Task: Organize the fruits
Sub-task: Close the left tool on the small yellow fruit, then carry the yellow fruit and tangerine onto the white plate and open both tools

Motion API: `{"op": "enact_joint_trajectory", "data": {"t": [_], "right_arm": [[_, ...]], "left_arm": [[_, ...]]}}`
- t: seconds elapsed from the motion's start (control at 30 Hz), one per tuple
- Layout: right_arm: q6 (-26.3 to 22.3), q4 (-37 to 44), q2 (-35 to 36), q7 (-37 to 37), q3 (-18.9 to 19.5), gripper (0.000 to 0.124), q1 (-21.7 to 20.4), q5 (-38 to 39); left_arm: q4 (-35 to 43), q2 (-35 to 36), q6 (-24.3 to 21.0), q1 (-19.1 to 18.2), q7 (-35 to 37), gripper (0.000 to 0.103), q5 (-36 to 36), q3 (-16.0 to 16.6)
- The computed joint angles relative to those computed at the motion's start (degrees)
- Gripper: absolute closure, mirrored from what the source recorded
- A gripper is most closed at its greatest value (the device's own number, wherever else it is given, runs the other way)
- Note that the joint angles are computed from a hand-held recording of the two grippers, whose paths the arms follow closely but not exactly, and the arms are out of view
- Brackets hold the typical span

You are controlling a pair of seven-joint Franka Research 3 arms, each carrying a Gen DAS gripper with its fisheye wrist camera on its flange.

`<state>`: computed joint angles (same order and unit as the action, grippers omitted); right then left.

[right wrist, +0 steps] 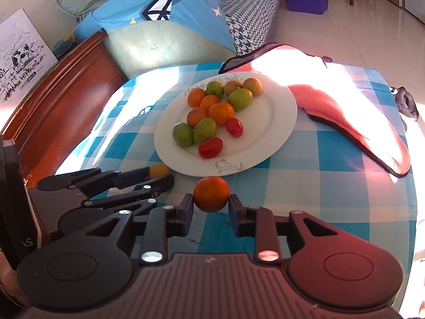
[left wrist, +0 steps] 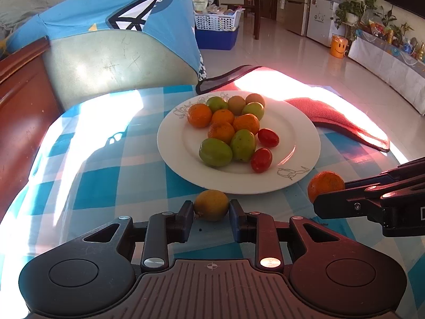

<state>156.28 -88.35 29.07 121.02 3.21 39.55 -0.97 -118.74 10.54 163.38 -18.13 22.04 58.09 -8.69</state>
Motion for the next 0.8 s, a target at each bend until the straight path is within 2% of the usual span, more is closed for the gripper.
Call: {"op": "enact_joint_trajectory", "data": {"t": [0.3, 0.43, 0.63, 0.8], "right_arm": [[0.07, 0.92, 0.09, -0.26, -0.59, 0.095, -0.3, -0.68], [0.5, 2.06, 0.43, -1.4, -0.45, 0.095, -1.09, -0.52], [4.09, 3.08, 0.76, -7.07, 0.5, 0.095, -2.77, 0.65], [5.49, 5.36, 2.18, -9.28, -0.31, 0.095, -3.12, 1.92]], "left_arm": [[0.18, -2.09, 0.47, 0.4, -4.35, 0.077, 2.64, -0.03], [0.87, -3.01, 1.26, 0.58, -8.11, 0.077, 6.82, 0.18], [2.41, -4.43, 2.35, 1.9, -17.23, 0.077, 15.26, 0.25], [3.92, -3.92, 1.23, 2.73, -18.65, 0.077, 17.34, -0.52]]}}
